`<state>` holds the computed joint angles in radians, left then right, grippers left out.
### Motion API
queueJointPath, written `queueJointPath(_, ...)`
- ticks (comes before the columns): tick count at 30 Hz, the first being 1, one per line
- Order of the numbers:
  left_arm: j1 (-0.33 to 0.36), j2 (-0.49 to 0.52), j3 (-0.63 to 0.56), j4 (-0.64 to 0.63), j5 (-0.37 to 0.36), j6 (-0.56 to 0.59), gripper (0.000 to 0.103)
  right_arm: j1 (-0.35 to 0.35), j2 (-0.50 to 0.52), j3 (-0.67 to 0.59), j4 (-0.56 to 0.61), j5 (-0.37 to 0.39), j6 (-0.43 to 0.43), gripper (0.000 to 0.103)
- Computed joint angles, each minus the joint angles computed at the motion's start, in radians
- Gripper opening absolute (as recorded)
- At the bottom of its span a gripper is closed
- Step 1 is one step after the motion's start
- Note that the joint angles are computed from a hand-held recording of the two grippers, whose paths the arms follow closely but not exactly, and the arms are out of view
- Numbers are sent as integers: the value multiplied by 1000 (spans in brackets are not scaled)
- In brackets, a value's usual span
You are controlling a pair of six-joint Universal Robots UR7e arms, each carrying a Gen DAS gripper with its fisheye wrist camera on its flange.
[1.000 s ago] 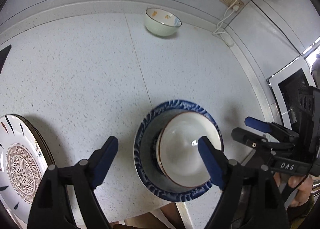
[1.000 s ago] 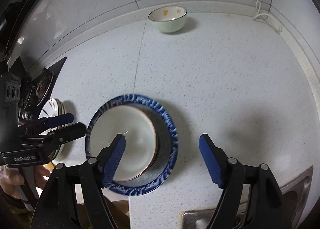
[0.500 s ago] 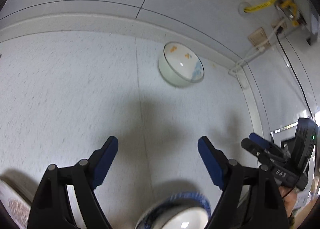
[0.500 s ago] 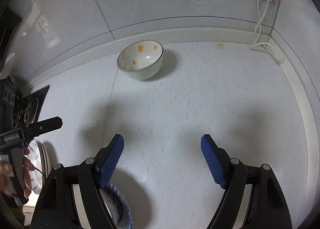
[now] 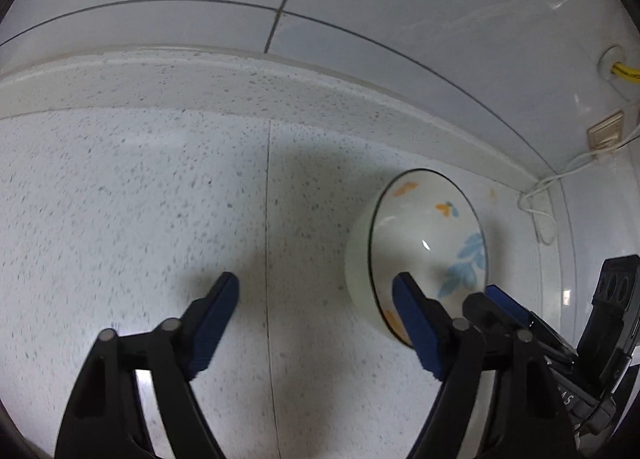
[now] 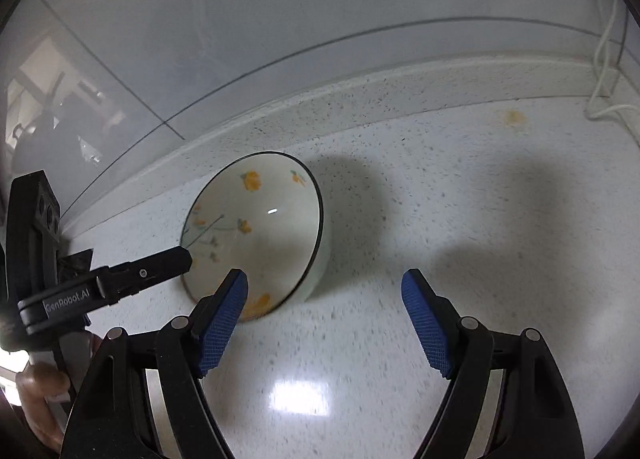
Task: Organize plates and bowls
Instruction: 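Move the right gripper to the orange-flower bowl and grasp its rim, then lower the orange-flower bowl into the white bowl and open the right gripper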
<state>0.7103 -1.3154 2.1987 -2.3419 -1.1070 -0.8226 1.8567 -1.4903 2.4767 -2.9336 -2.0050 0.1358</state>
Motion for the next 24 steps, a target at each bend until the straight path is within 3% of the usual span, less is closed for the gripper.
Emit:
queueJointPath(4, 41, 54, -11, -61, -58, 49, 53, -35, 67, -14, -22, 15, -8, 55)
queueJointPath(6, 52, 77, -9, -110, -101, 78, 27, -56, 85, -10, -52, 56, -24, 47)
queueJointPath(8, 47, 92, -7, -133, -141, 100, 16, -59, 104, -16, -55, 70, -38, 24)
queueJointPath(11, 20, 85, 24, -176, -108, 107, 16, -28, 124, -26, -40, 16, -37, 18)
queueJointPath(16, -33, 35, 60, -138, -123, 62, 16, 9, 66, 4, 30, 3, -22, 17)
queueJointPath(24, -178, -99, 125, -53, -173, -71, 16, 185, -97, 18, 270, -94, 135, 17)
